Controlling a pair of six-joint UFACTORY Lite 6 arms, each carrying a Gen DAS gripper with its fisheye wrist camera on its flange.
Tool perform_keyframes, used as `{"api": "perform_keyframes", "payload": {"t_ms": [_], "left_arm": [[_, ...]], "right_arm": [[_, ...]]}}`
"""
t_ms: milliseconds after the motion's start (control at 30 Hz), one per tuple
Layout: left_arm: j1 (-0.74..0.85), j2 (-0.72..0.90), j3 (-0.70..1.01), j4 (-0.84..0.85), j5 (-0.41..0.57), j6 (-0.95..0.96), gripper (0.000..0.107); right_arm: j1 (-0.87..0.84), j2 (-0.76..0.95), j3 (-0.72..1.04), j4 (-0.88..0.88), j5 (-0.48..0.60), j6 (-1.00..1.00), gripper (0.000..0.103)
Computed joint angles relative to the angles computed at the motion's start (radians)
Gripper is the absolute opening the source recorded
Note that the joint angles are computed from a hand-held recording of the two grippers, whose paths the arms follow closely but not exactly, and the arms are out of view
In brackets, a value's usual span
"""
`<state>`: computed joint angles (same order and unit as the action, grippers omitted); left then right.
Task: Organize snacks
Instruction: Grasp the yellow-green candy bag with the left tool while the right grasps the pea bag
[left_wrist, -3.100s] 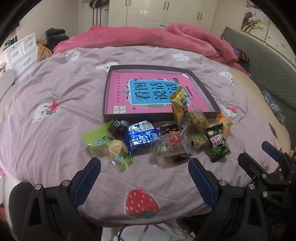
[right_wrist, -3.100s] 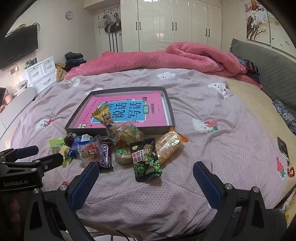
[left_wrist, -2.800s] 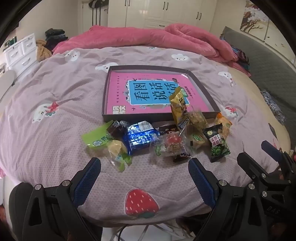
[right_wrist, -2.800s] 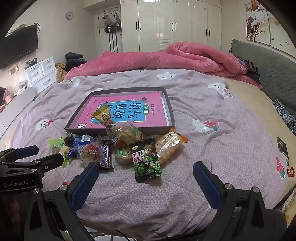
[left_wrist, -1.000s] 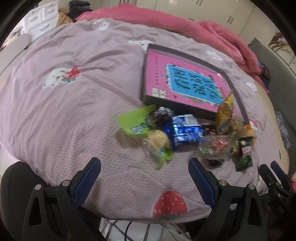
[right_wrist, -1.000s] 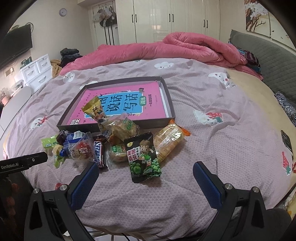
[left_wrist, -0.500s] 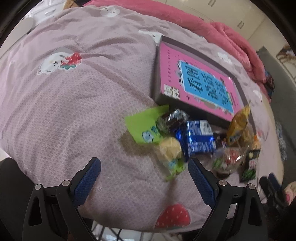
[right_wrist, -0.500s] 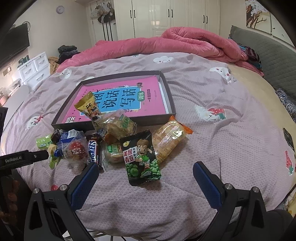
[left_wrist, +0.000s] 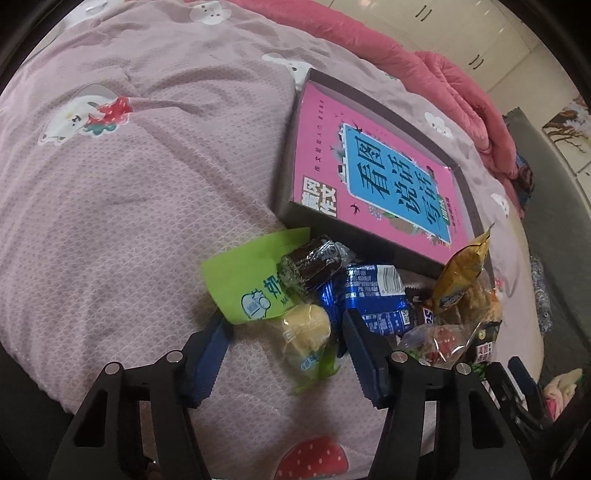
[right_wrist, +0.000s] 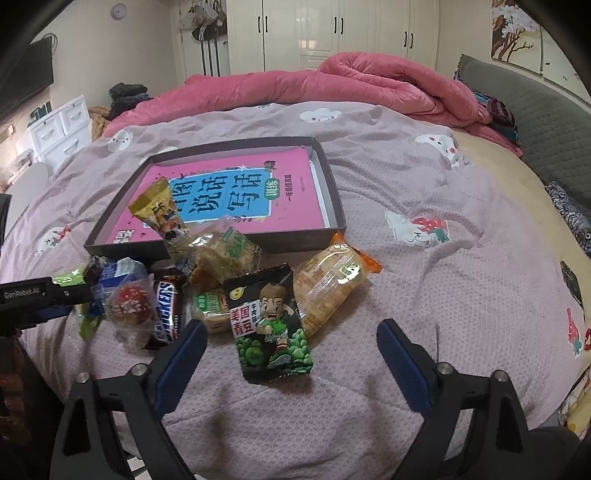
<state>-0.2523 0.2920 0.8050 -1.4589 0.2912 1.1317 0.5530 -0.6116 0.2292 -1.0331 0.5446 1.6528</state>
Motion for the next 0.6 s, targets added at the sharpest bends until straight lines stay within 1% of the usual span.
{"api": "perform_keyframes", "payload": {"t_ms": [33, 100, 267, 300, 333, 433, 467, 500, 567, 600], "left_arm": [[0.000, 0.007, 0.004, -0.010, 0.002, 0.008, 0.063], [-0.003, 0.020, 0.013, -0.027, 0.000, 0.020, 0.063], [-0.005, 0.052, 0.038, -0.056, -0.008, 0.047, 0.062], [-0.006, 0.058, 0.043, -0.060, -0.011, 0.048, 0.062], [-0.008, 0.066, 0.049, -0.059, -0.014, 0.044, 0.061], [-0.015, 0.101, 0.081, -0.041, -0.024, 0.017, 0.059], [-0.020, 0.108, 0.090, -0.031, -0.028, 0.004, 0.059], [-0.026, 0.112, 0.096, -0.029, -0.038, 0.000, 0.059], [-0.032, 0.121, 0.106, -0.033, -0.045, 0.000, 0.055], [-0.034, 0.129, 0.113, -0.033, -0.047, -0.002, 0.055]], "right_arm": [[-0.008, 0.026, 0.007, -0.008, -0.009, 0.000, 0.084], [-0.007, 0.072, 0.024, -0.018, -0.012, -0.003, 0.079], [0.025, 0.208, 0.076, -0.069, -0.002, 0.022, 0.077], [0.030, 0.238, 0.086, -0.099, -0.008, 0.049, 0.075], [0.037, 0.276, 0.101, -0.122, -0.003, 0.068, 0.070], [0.047, 0.380, 0.144, -0.132, 0.014, 0.062, 0.061], [0.049, 0.418, 0.160, -0.128, 0.029, 0.056, 0.061], [0.051, 0.425, 0.163, -0.127, 0.034, 0.054, 0.060], [0.040, 0.416, 0.157, -0.146, 0.030, 0.065, 0.054], [0.036, 0.392, 0.146, -0.160, 0.031, 0.074, 0.049]]}}
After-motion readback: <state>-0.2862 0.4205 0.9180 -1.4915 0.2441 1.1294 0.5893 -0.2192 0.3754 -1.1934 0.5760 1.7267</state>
